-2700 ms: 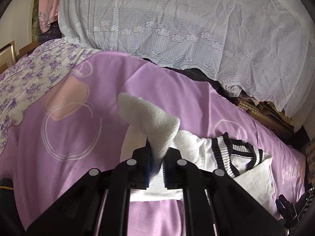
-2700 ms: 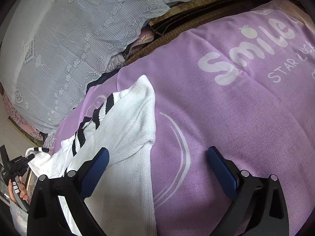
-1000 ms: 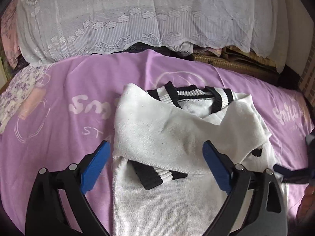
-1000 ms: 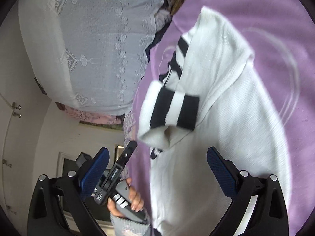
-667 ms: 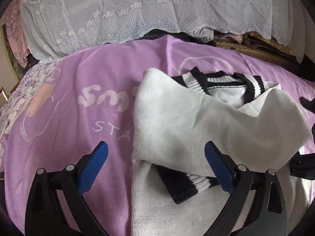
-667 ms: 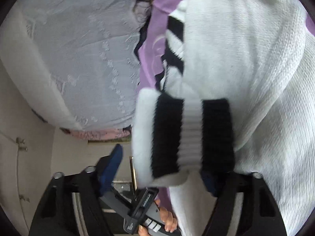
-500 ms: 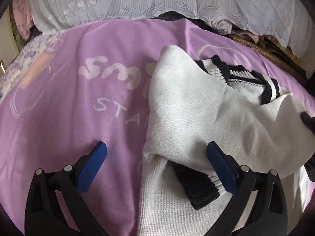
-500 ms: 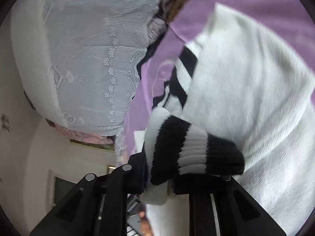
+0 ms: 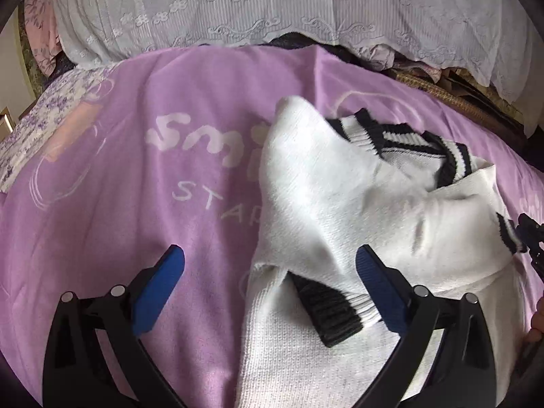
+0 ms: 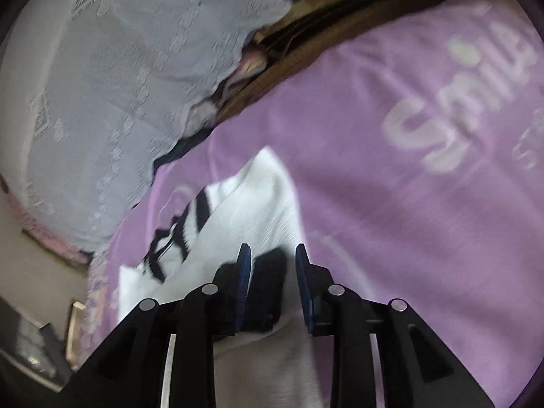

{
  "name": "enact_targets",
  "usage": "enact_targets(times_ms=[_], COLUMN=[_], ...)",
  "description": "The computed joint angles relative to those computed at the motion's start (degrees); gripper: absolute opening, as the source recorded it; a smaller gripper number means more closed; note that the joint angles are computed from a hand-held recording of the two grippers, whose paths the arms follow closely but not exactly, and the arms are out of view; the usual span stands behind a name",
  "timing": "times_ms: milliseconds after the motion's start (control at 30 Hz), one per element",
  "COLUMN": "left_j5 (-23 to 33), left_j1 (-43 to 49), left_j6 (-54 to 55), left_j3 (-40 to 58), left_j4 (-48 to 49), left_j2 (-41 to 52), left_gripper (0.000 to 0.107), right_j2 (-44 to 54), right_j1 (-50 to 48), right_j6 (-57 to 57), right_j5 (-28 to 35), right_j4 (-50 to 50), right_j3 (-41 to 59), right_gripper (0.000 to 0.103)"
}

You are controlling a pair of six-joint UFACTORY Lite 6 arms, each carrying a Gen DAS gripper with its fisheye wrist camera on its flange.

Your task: Fold small clothes

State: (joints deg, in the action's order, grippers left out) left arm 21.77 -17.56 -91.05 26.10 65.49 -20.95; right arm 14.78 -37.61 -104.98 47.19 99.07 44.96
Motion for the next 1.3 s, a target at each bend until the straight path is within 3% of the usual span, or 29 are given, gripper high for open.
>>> enact_targets(times_ms=[67,167,267,367,433,500,533,667,700,767,900,1133,1300], left_j5=[2.80,5.31,2.85,6.55,0.92,-8.68,-9.88,-1.43,0.10,4.69,9.02,11.26,12.55], left_j1=[-3.05,-6.49,-5.99,-3.21,3.19,10.33,11.90,5.32,3.41,-1.17,-5.80,-7.45,-8.55], left_j6=[-0.70,-1.26,0.94,2.48,-1.19,-3.55,-5.30,-19.31,-20.73,-21.77,-22.31,-21.63,-22.48], left_j3=[2.11,9.93,18.78,27.20,26.79,22.38,20.87,11.90,10.75,9.15,8.12,8.79,6.58], left_j4=[1.54,4.04,5.36,3.79,5.95,4.26,5.94,20.32,21.89,22.11,21.83,19.97,19.88], left_j2=[-0.11,6.94,17.36,31.18,35.39,31.08,29.14,18.37,16.85,14.59,13.77,15.99,13.31], left_gripper=[0.098,0.098,0.098,0.098,0.099,0.099,0.099,0.098,0.098,0.098,0.098,0.098,0.098], right_j2=[-2.17,-6.74,-6.05,1.26,6.71,10.69,9.29,-1.34,-2.74,-4.94,0.45,-2.10,-13.11], right_j1=[0.23,6.56,20.46,25.06,21.62,17.43,16.92,18.47,19.51,21.83,19.56,21.78,20.45], right_j6=[-4.16,0.69,3.29,2.44,0.11,4.19,3.46,-6.86,-8.17,-14.21,-9.45,-14.13,-20.80], right_j5=[2.98,4.69,-1.74,-9.39,-8.24,-2.53,-3.01,-5.20,-5.64,-8.66,-7.48,-9.53,-9.94], right_j4=[3.47,-5.27,-6.69,-3.83,-2.48,-5.41,-4.53,1.95,2.37,7.80,2.93,6.91,11.31], right_j3=[-1.96,-2.22,0.53,4.06,6.66,9.65,8.77,-0.59,-1.53,-4.09,-0.21,-2.98,-11.26], right_gripper=[0.029,0.030,0.045,0.044,0.005,0.000,0.000,0.017,0.037,0.050,0.048,0.054,0.053])
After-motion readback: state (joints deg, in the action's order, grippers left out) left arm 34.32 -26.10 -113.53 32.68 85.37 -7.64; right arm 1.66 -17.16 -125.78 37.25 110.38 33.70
